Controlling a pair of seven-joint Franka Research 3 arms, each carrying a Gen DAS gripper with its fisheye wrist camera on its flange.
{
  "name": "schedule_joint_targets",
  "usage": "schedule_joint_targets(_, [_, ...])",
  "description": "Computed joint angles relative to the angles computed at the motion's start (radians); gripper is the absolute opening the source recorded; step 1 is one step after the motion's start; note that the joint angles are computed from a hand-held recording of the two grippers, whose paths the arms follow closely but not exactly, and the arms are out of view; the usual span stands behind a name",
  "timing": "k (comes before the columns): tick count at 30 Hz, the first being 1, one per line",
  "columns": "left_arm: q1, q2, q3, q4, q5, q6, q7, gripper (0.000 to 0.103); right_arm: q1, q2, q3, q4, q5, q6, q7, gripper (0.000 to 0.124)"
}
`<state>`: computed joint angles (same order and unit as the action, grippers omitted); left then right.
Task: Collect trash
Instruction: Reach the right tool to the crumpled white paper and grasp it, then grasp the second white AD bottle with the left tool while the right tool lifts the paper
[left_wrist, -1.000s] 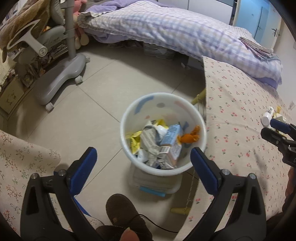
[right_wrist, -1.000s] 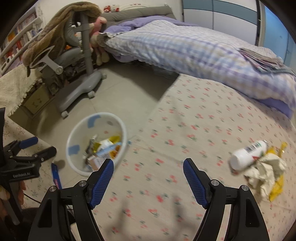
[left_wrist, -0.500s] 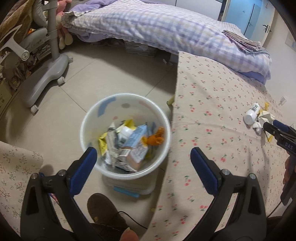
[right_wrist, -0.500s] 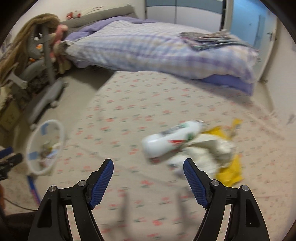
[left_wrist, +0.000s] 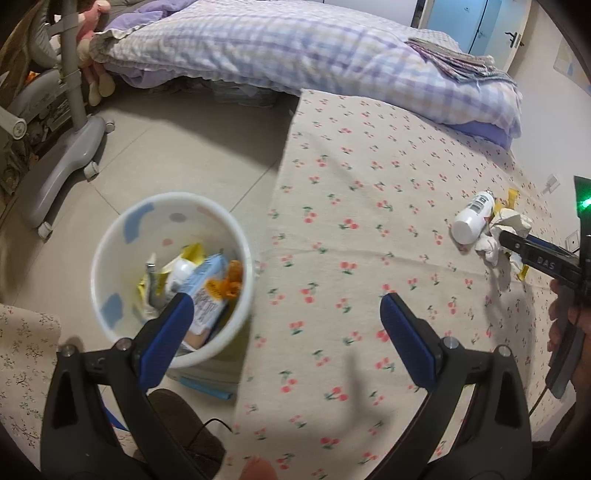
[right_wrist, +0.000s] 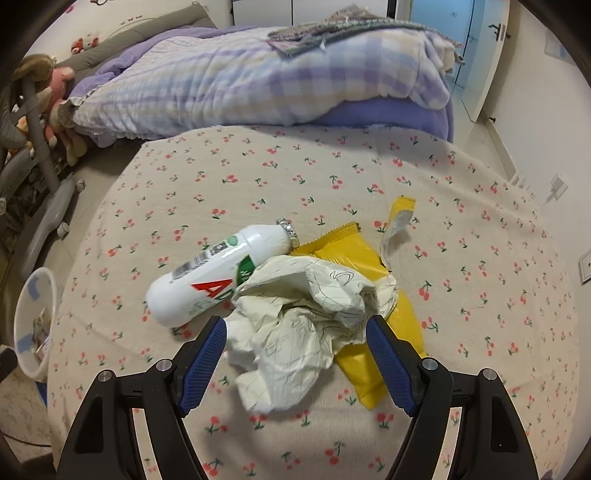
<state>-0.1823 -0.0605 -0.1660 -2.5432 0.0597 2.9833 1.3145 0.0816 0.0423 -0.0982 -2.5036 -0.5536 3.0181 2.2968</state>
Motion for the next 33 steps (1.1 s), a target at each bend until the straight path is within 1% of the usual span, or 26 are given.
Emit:
schedule_joint_targets(2, [-0.002, 0.014, -0.010, 0.014, 0.015, -0.003, -0.023, 0.101, 0.002, 0.025, -0.001, 0.018, 0.011, -0.005, -0.014, 0.079])
schedule_joint_targets(4, [-0.003, 0.026, -0.019, 0.026, 0.037, -0.001, -0.052, 0.101, 0.014, 0.040, -0.006, 0.029, 0.035, -0.009, -0.028, 0.075])
schedule_joint_targets(5, [-0.004, 0.034, -0.023, 0.034, 0.053, 0.000, -0.072, 0.100, 0.024, 0.046, -0.014, 0.036, 0.030, -0.015, -0.021, 0.065])
schedule_joint_targets(6, [-0.004, 0.041, -0.027, 0.042, 0.072, 0.001, -0.094, 0.101, 0.030, 0.048, -0.020, 0.039, 0.035, -0.018, -0.023, 0.051])
schedule_joint_targets(7, [-0.004, 0.047, -0.030, 0.049, 0.089, 0.003, -0.112, 0.100, 0.030, 0.047, -0.019, 0.040, 0.057, -0.022, -0.039, 0.043])
schedule_joint_targets(8, [-0.005, 0.055, -0.033, 0.057, 0.110, 0.006, -0.136, 0.100, 0.022, 0.044, -0.005, 0.036, 0.119, -0.024, -0.090, 0.028])
schedule_joint_targets(9, [-0.007, 0.064, -0.035, 0.065, 0.126, 0.010, -0.155, 0.100, 0.020, 0.041, -0.001, 0.033, 0.155, -0.025, -0.121, 0.024])
schedule_joint_targets(11, [-0.012, 0.081, -0.040, 0.083, 0.144, 0.015, -0.177, 0.100, 0.023, 0.026, -0.008, 0.019, 0.167, -0.021, -0.139, 0.021])
schedule_joint_targets(14, [-0.025, 0.114, -0.041, 0.120, 0.214, 0.021, -0.236, 0.100, 0.009, -0.012, -0.005, -0.011, 0.193, -0.005, -0.172, 0.020])
schedule_joint_targets(17, [-0.042, 0.154, -0.045, 0.165, 0.258, 0.027, -0.268, 0.100, -0.026, -0.072, 0.010, -0.068, 0.313, 0.038, -0.274, 0.020])
schedule_joint_targets(19, [-0.058, 0.177, -0.043, 0.189, 0.291, 0.040, -0.295, 0.100, -0.037, -0.105, 0.014, -0.099, 0.401, 0.049, -0.352, 0.020])
schedule_joint_targets(21, [-0.081, 0.213, -0.041, 0.223, 0.326, 0.056, -0.318, 0.100, -0.046, -0.145, 0.006, -0.134, 0.471, 0.057, -0.418, 0.020])
schedule_joint_targets(24, [-0.115, 0.269, -0.040, 0.286, 0.366, 0.051, -0.329, 0.100, -0.045, -0.192, -0.020, -0.175, 0.568, 0.063, -0.518, 0.020])
schedule_joint_targets(29, [-0.194, 0.349, 0.007, 0.379, 0.449, 0.080, -0.391, 0.100, -0.075, -0.251, -0.040, -0.234, 0.655, 0.066, -0.647, 0.020])
schedule_joint_targets(30, [-0.197, 0.361, 0.007, 0.391, 0.453, 0.088, -0.392, 0.100, -0.080, -0.260, -0.045, -0.243, 0.671, 0.065, -0.672, 0.020])
schedule_joint_targets(32, [-0.213, 0.389, 0.015, 0.419, 0.466, 0.104, -0.394, 0.092, -0.086, -0.273, -0.058, -0.260, 0.705, 0.063, -0.721, 0.020])
schedule_joint_targets(33, [-0.204, 0.406, 0.000, 0.436, 0.457, 0.105, -0.379, 0.091, -0.089, -0.278, -0.060, -0.266, 0.721, 0.062, -0.740, 0.020])
